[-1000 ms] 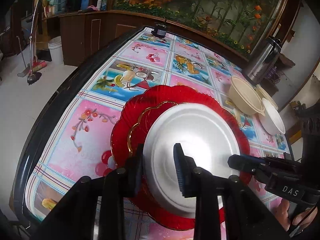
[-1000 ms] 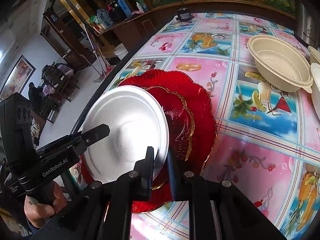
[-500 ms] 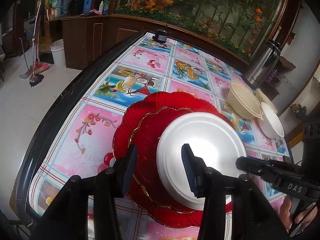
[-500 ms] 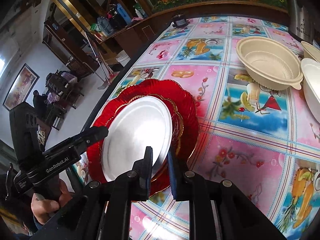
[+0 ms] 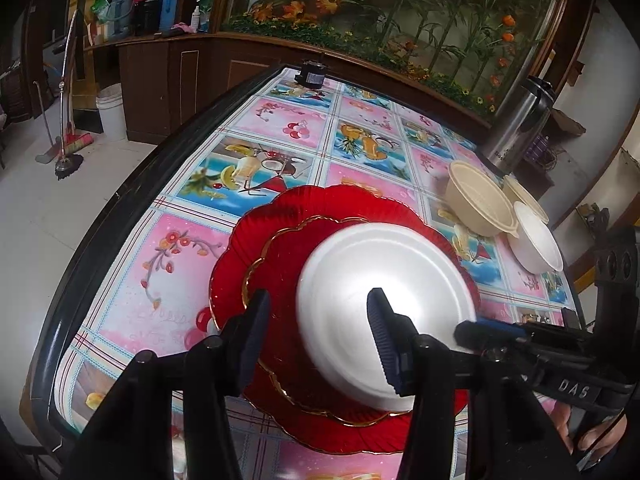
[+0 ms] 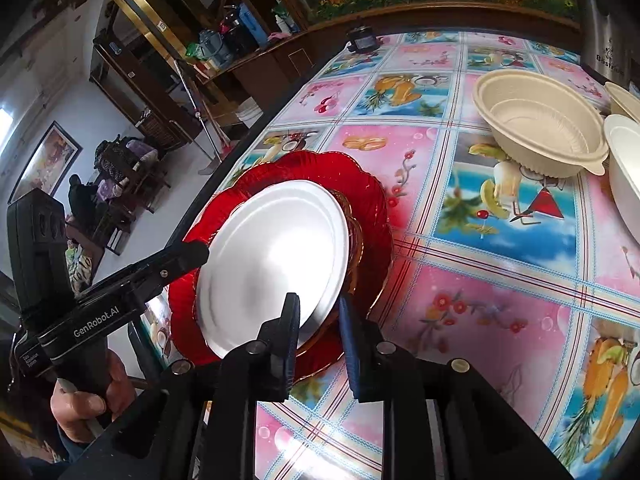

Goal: Organize plates and bowls
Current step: 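Lower the white foam plate onto the red plates and open the left gripper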

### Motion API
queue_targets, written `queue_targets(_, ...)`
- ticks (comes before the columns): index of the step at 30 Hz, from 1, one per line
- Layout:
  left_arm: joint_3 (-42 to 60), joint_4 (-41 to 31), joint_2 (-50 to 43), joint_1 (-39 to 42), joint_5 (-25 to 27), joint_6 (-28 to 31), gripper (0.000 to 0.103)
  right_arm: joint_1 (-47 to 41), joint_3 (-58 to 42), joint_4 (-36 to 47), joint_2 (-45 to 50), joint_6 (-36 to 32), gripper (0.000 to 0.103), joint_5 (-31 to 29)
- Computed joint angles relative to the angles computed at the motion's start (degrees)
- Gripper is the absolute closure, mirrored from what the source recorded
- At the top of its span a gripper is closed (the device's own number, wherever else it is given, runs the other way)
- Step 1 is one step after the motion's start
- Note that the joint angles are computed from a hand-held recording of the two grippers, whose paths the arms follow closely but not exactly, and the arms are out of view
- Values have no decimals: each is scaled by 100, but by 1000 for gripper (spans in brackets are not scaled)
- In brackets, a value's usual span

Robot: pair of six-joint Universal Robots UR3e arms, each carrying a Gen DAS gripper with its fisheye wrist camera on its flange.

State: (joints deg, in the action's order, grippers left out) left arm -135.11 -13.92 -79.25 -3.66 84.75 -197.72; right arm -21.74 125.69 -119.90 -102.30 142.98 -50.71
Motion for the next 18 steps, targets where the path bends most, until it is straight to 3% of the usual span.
queue_targets(5,22,5,-11,-38,44,-20,54,274,-186,304,161,-236,76,24)
queue_targets(8,5,42,-30,-4,17,-22,54,222,154,-504,-119,153,76,-180)
queue_targets(12,-9,35,-5,15,-28,6,54,-154,-33,238,-128,-205,75,183)
queue_targets(18,35,53,-33,-73,-25,27,53,-772,-77,336,-240,-304,75,217)
